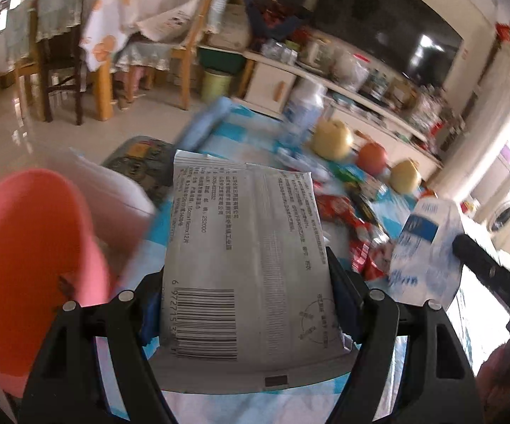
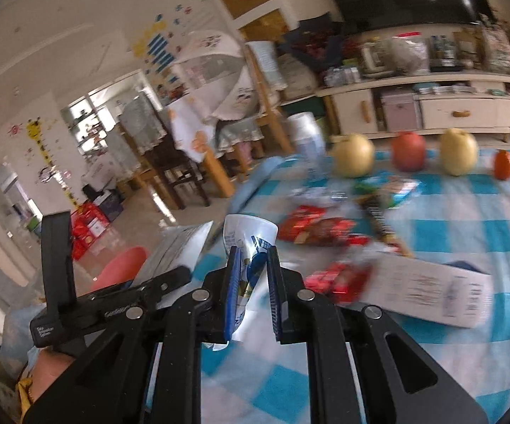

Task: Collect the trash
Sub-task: 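Carry the white packet with the left tool into the pink basin while the right tool drops the cup there, then bring both open tools back toward the remaining snacks on the table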

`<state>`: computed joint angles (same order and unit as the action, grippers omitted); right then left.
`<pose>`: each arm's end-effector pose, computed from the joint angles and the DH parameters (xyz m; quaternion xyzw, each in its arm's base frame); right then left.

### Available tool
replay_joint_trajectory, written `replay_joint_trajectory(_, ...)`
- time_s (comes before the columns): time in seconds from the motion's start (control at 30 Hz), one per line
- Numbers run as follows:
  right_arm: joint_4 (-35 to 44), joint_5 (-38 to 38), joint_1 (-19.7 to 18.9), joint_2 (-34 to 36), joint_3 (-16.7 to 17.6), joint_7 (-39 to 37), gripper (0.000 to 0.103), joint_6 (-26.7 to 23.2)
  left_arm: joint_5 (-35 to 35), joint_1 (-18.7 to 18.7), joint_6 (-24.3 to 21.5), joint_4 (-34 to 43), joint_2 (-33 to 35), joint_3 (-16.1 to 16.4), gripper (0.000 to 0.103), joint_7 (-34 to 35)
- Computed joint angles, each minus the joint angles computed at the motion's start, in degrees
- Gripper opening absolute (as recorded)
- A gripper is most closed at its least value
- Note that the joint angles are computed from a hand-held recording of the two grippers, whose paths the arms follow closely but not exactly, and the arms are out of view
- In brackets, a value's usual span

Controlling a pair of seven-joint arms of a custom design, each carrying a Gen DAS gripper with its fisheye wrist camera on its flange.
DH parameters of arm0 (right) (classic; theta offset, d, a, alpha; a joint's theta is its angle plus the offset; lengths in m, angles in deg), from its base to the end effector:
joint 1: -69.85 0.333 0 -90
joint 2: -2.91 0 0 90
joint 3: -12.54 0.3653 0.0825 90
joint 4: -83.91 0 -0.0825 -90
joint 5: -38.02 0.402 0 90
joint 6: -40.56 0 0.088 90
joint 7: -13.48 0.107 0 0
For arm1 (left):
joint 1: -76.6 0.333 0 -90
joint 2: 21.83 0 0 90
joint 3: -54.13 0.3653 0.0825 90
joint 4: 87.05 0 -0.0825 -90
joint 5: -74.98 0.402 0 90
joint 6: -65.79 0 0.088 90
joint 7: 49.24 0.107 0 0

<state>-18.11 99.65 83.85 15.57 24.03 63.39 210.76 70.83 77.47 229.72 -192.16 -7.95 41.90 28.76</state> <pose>0.6472 0.2272 0.5578 -0.6462 0.5653 -0.1103 0.5007 0.6860 -0.1190 0.5347 -0.6839 0.6189 -0.3453 0.1732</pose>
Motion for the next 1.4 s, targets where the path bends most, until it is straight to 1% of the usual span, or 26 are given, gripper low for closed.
replay_joint_trajectory(0.17,7.32,-6.75,3.40,5.06,1.19,3.98,0.016,-2.61,3.65,0.49,1.32,-1.68,-2.16,4.29,0.076,-6.73)
replay_joint_trajectory(0.27,11.98,-11.70,5.48,8.33,1.61,6.95,0.016,-4.20,8.42,0.73,1.38,-2.64,-3.10,7.81,0.076,-13.99)
replay_joint_trajectory(0.43,19.46,-19.24,8.51,13.82,1.89,12.63,0.016,-6.88,12.06,3.17,1.24,-3.83,-3.90,10.18,0.076,-22.56)
replay_joint_trajectory(0.5,22.33,-22.01,9.60,16.08,1.85,14.95,0.016,-8.00,12.88,4.24,1.12,-4.01,-4.03,10.41,0.076,-24.83)
replay_joint_trajectory(0.57,25.43,-25.63,11.42,18.65,0.76,18.34,0.017,-9.15,13.63,5.06,0.80,-3.93,-3.89,10.66,0.076,-26.87)
replay_joint_trajectory(0.63,28.89,-28.93,12.79,21.37,-0.40,22.90,0.019,-12.47,17.80,4.44,-1.16,-3.14,-3.45,12.12,0.077,-31.38)
replay_joint_trajectory(0.67,29.23,-29.51,12.70,21.88,-0.24,24.11,0.019,-13.07,20.38,3.99,-2.46,-2.70,-3.24,12.86,0.077,-33.92)
replay_joint_trajectory(0.7,29.25,-29.37,12.11,22.24,0.43,24.73,0.023,-13.64,22.70,3.68,-3.47,-2.41,-3.12,13.37,0.079,-36.21)
replay_joint_trajectory(0.73,28.29,-28.30,11.17,22.06,1.51,24.90,0.037,-13.33,25.36,3.35,-3.91,-2.16,-2.98,13.97,0.083,-38.86)
replay_joint_trajectory(0.77,26.44,-27.09,10.22,21.28,2.40,24.59,0.056,-12.05,27.70,3.23,-3.56,-2.31,-3.04,14.37,0.086,-41.14)
replay_joint_trajectory(0.8,23.98,-25.82,9.20,20.09,3.20,23.86,0.067,-10.26,31.56,2.67,-2.50,-2.60,-3.21,15.33,0.087,-44.74)
replay_joint_trajectory(0.83,21.55,-25.23,8.92,18.74,3.20,23.93,0.077,-8.32,36.15,2.04,-1.01,-3.12,-3.57,16.42,0.088,-48.80)
replay_joint_trajectory(0.9,17.62,-24.72,8.38,16.29,3.10,23.92,0.078,-5.70,47.09,0.41,1.02,-3.04,-3.92,18.70,0.091,-58.33)
replay_joint_trajectory(0.93,15.41,-24.74,8.26,14.82,2.68,24.28,0.080,-4.27,54.64,-0.77,2.50,-2.82,-4.11,20.30,0.092,-64.79)
replay_joint_trajectory(0.97,13.60,-24.54,7.88,13.58,2.68,24.23,0.082,-3.07,60.07,-1.36,3.56,-2.31,-4.08,21.00,0.092,-69.27)
replay_joint_trajectory(1.07,9.02,-24.72,7.24,10.52,2.29,24.19,0.084,-0.12,74.68,-2.41,6.70,0.23,-3.25,21.94,0.093,-80.30)
replay_joint_trajectory(1.1,7.42,-25.28,7.35,9.48,1.86,24.35,0.084,0.82,77.15,-2.37,6.94,0.89,-3.04,21.51,0.093,-81.87)
replay_joint_trajectory(1.13,5.94,-26.58,8.05,8.55,0.73,25.31,0.084,1.56,79.33,-2.24,7.52,1.58,-2.76,20.92,0.093,-82.94)
replay_joint_trajectory(1.17,4.43,-27.77,8.51,7.60,-0.09,26.08,0.085,2.14,79.54,-1.68,8.14,2.09,-2.42,20.03,0.093,-82.57)
replay_joint_trajectory(1.2,3.41,-28.38,8.43,6.99,-0.14,26.25,0.086,2.55,79.03,-0.94,8.95,2.40,-2.15,19.01,0.093,-81.70)
replay_joint_trajectory(1.23,1.63,-29.51,8.77,5.93,-0.72,26.65,0.089,3.30,78.38,-0.16,10.05,2.86,-1.72,17.91,0.093,-80.63)
replay_joint_trajectory(1.27,0.09,-31.27,9.67,5.07,-1.92,27.76,0.091,3.97,78.73,0.04,10.56,3.10,-1.57,17.44,0.093,-80.57)
replay_joint_trajectory(1.37,-3.01,-36.51,11.59,3.28,-4.73,30.70,0.093,4.76,80.55,-0.29,10.54,4.07,-1.33,16.54,0.093,-80.24)
replay_joint_trajectory(1.4,-3.96,-38.97,12.88,2.74,-6.46,32.70,0.094,4.99,79.65,-0.30,9.89,4.29,-1.35,15.84,0.093,-78.21)
